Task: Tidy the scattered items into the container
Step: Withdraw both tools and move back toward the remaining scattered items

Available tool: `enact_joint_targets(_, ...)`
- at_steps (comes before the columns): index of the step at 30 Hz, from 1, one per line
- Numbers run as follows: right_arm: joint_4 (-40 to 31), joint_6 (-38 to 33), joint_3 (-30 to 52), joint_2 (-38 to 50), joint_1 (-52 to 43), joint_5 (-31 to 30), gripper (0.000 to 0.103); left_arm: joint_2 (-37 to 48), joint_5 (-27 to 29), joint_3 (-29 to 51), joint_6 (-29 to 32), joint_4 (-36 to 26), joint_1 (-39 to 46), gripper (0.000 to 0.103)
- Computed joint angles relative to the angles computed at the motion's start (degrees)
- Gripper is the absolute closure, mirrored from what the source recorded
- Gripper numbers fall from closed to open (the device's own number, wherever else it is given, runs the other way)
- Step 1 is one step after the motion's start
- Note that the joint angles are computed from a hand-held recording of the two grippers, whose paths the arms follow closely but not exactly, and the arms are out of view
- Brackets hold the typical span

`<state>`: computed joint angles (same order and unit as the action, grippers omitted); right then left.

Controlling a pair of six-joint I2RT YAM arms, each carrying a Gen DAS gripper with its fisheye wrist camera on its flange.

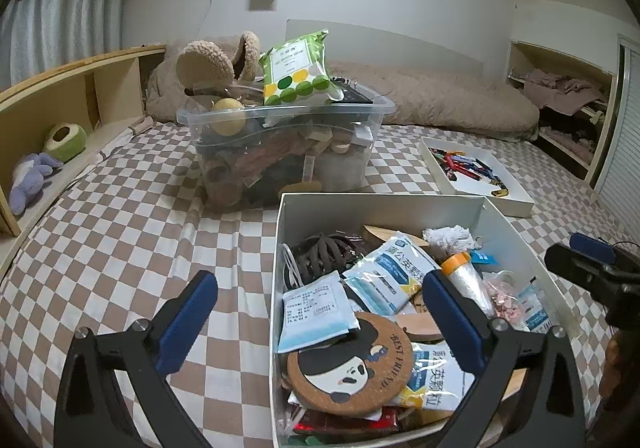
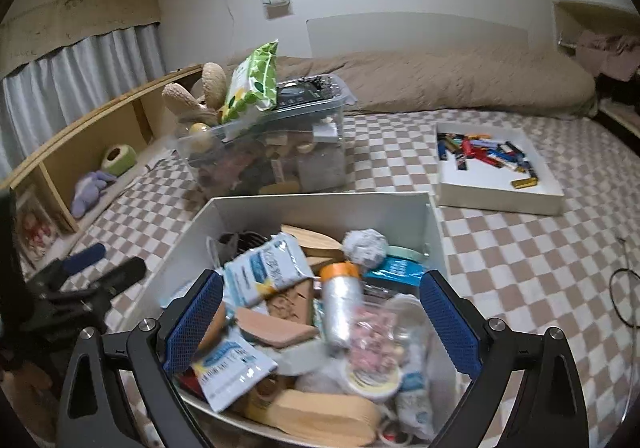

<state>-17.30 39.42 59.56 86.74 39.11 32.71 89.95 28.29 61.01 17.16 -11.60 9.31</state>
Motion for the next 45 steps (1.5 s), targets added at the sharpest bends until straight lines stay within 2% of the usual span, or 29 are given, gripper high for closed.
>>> enact_joint_targets(7,-0.6,2.3,-3.5,-3.5,1.8,3.8,0.000,-2.7,0.1,-1.9,0.5,-1.3,1.0,0.000)
enact_joint_targets(21,-2.4,4.9,-6.3,-7.5,4.3,7.1,0.000,-8.6,0.8,-5.8,2.2,-1.8,1.3,0.000)
enact_joint_targets(45,-7.7,10.1,-7.4,-8.5,8.4,11.5,0.000,-13.4,1.3,-10.2,3.1,-2.0,1.7,0.000)
